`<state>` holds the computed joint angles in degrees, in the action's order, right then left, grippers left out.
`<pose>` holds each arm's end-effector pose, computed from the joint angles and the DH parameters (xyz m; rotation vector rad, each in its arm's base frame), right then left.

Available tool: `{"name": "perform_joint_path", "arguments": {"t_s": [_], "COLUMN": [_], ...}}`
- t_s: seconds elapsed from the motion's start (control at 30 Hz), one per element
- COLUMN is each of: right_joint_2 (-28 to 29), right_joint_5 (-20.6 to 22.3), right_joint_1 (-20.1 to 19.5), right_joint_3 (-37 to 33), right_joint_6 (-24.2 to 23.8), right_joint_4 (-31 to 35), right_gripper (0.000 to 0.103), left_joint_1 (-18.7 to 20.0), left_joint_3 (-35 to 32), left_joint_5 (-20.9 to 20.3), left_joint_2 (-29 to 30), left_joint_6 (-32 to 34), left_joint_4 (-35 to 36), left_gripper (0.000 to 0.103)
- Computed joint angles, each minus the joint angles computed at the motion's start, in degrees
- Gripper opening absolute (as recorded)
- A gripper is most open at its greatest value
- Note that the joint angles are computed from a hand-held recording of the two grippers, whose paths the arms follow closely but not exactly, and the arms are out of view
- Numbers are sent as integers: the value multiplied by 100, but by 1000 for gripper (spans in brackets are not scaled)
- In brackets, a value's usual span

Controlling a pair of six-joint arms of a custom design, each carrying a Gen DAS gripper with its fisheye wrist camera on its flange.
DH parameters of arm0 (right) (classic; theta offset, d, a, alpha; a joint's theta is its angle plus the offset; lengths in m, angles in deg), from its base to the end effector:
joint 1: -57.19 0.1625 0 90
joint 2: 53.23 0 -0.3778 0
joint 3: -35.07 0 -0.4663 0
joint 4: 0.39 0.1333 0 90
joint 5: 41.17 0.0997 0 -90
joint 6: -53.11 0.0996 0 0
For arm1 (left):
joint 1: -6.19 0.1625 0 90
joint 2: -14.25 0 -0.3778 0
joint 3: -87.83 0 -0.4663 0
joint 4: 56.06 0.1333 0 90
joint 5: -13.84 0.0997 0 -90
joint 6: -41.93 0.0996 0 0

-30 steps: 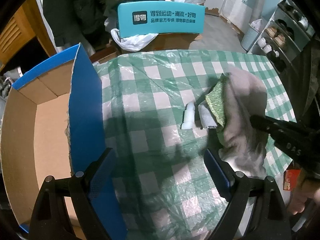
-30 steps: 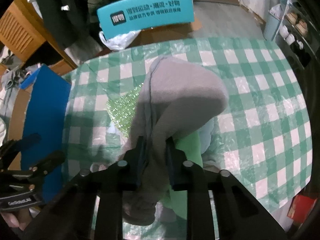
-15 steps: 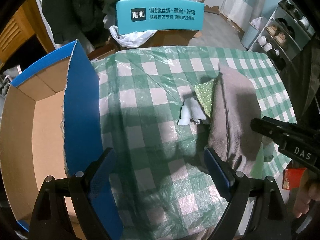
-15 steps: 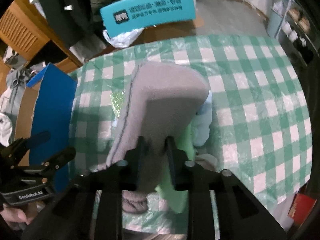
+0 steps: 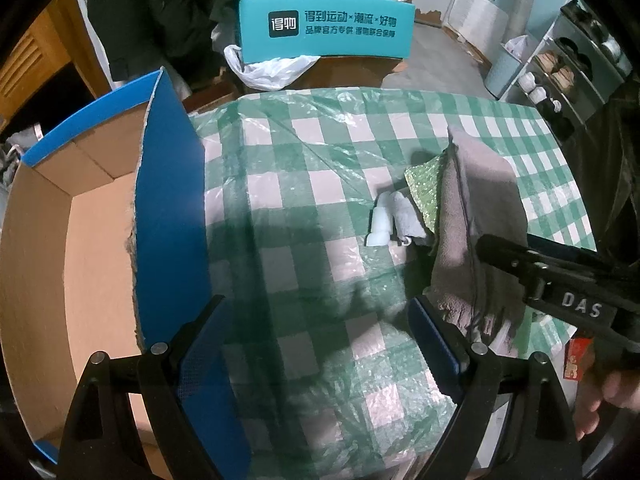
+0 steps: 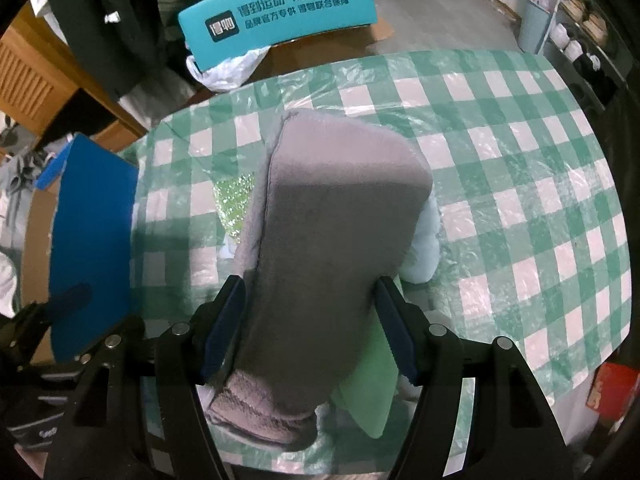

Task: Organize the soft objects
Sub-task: 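Lift the grey knit item with the right tool while the left tool approaches the green scrubber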

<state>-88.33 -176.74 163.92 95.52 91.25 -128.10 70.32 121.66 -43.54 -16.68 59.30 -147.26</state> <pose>0.3022 -0.7892 0.1333 -0.5618 -2.3750 0.7061 -0.2187 -0.8797 0.2463 0.9579 2.3866 -0.0177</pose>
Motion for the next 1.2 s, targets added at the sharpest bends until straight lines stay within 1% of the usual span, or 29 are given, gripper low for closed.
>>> {"name": "perform_joint_path", "arguments": {"t_s": [0.23,0.37,0.47,0.53,0.57,0.6,0.67,0.73,0.83,0.87,1.03,1.2], "right_joint_2": [406,485,525,535,535,541,538,552,560,533,234,-24], "right_joint_5": [-206,-223,-260,-269,-306,-346,-352,-369,-427,-456,-385,-358], "right_joint_1": [-34,-97,-131,-143,-139,-132,-124,-100,-49,-33,49,139], "right_joint_3": [-539,-626,-632,-609,-581,-570,-552,-563,-563,-514,-122,182], "right_joint_6": [61,127,74,-59,-151,-228,-409,-616,-853,-874,-1059,-1187], "right_joint_4": [596,801,795,716,648,597,490,394,207,139,-411,-814], "right_gripper": [68,69,69,68,59,54,36,27,22,17,16,15], "left_joint_1": [-16,-16,-17,-18,-18,-18,-19,-18,-25,-33,-63,-83], "left_joint_3": [221,252,245,233,233,233,214,183,115,117,145,116], "left_joint_5": [85,93,99,99,95,95,72,51,8,-10,-25,-54], "left_joint_2": [-108,-126,-121,-115,-116,-116,-108,-96,-72,-78,-106,-103], "left_joint_6": [201,262,275,269,263,263,215,165,84,79,107,6], "left_joint_4": [-153,-176,-171,-160,-157,-157,-126,-88,-6,-10,-56,8], "left_gripper": [91,91,91,91,91,91,91,91,91,91,91,91]}}
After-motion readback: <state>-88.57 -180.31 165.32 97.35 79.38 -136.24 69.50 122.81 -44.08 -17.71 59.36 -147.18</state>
